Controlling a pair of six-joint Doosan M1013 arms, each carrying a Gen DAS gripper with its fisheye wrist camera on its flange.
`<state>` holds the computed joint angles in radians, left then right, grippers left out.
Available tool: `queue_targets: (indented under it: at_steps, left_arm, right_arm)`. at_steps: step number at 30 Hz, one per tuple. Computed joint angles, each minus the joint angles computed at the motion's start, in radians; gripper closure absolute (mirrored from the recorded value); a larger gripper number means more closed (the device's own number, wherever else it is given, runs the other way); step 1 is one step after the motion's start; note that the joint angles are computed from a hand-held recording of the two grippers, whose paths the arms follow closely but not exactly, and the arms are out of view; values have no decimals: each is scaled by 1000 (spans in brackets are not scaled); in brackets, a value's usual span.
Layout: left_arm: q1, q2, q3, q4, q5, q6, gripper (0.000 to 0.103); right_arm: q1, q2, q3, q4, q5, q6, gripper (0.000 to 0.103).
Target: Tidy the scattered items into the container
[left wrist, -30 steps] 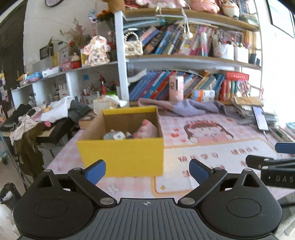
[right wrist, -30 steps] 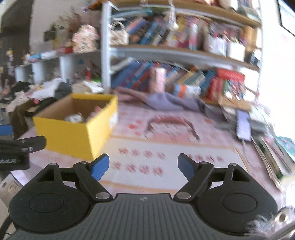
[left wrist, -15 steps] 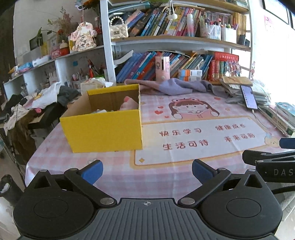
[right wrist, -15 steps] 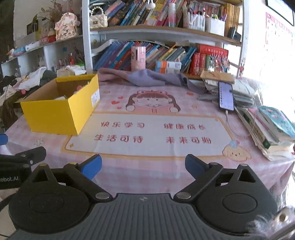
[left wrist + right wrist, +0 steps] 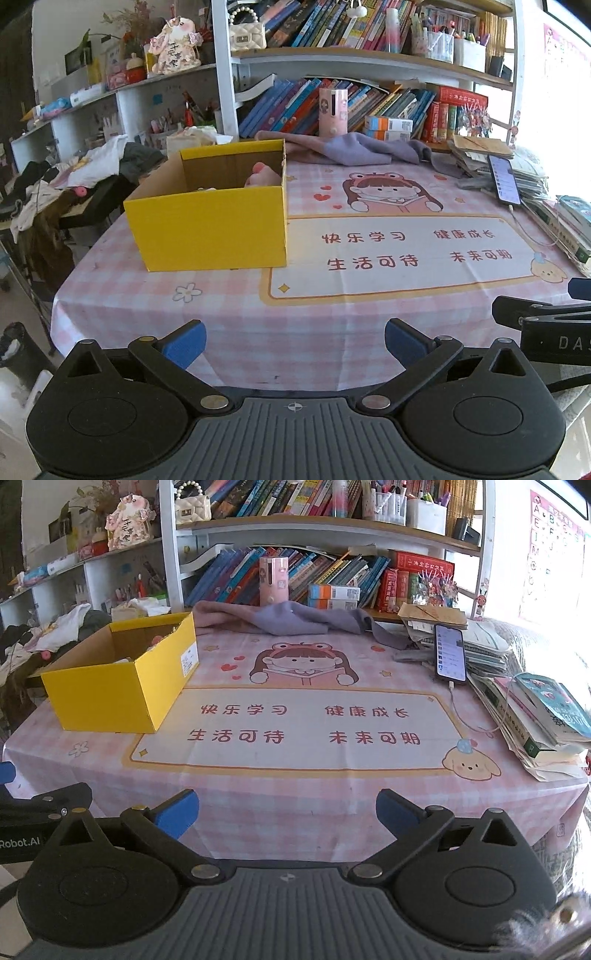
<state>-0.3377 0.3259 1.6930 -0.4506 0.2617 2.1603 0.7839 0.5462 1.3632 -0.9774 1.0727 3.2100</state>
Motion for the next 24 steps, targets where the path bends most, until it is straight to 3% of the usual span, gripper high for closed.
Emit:
queue_targets:
  at_steps: [24]
  left_arm:
    - [-5,-6,3,-5,19,24,0]
  right_arm:
    - [-1,-2,0,8,-14,-17,0]
